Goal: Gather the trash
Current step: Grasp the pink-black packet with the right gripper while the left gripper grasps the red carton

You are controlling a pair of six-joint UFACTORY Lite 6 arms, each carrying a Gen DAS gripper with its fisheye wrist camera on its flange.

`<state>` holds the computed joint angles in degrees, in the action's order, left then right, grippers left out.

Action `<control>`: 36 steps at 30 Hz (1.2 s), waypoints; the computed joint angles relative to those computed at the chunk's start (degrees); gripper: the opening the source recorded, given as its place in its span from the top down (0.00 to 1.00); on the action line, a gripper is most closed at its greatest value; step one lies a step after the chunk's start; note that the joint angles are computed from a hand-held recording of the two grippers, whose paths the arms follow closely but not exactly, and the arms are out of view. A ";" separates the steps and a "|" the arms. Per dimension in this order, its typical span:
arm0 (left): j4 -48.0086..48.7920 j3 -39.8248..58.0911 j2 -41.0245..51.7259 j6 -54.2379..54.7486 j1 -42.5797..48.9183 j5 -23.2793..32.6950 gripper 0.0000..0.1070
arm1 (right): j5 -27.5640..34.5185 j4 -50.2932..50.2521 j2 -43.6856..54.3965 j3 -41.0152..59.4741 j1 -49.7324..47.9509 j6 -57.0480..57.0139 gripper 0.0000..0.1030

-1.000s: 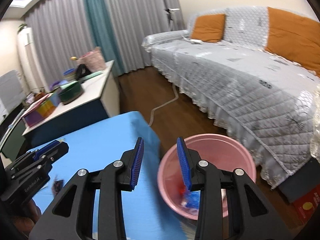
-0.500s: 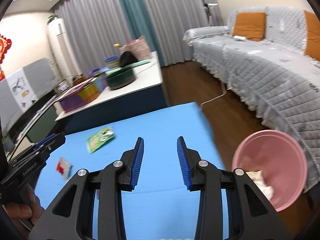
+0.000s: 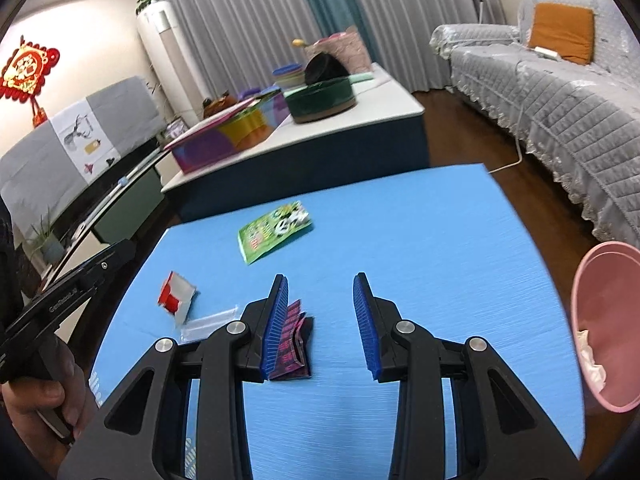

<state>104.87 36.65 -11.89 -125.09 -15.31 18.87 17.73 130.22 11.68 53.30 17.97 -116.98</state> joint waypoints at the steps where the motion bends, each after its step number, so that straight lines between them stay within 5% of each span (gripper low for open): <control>1: 1.56 -0.26 0.54 -1.69 1.74 -0.90 0.74 | -0.02 -0.68 1.21 0.80 0.58 0.64 0.66; 6: 5.70 0.30 5.80 -6.56 8.84 -4.14 0.58 | 1.05 -16.93 7.42 5.76 2.62 14.78 0.64; 22: 13.71 5.65 19.33 -14.88 11.12 -4.32 0.57 | -0.60 -38.12 18.05 14.44 5.40 32.92 0.64; 31: 7.06 8.68 23.53 -8.26 9.68 -2.19 0.57 | -0.53 -43.00 20.84 17.17 5.75 37.05 0.69; 33: 6.42 8.86 23.77 -7.82 9.51 -1.85 0.61 | -0.41 -42.87 20.88 17.31 5.72 36.79 0.76; 36: 2.21 9.81 24.58 -3.46 8.82 -0.99 0.83 | -0.12 -42.16 20.82 17.31 5.50 35.66 0.84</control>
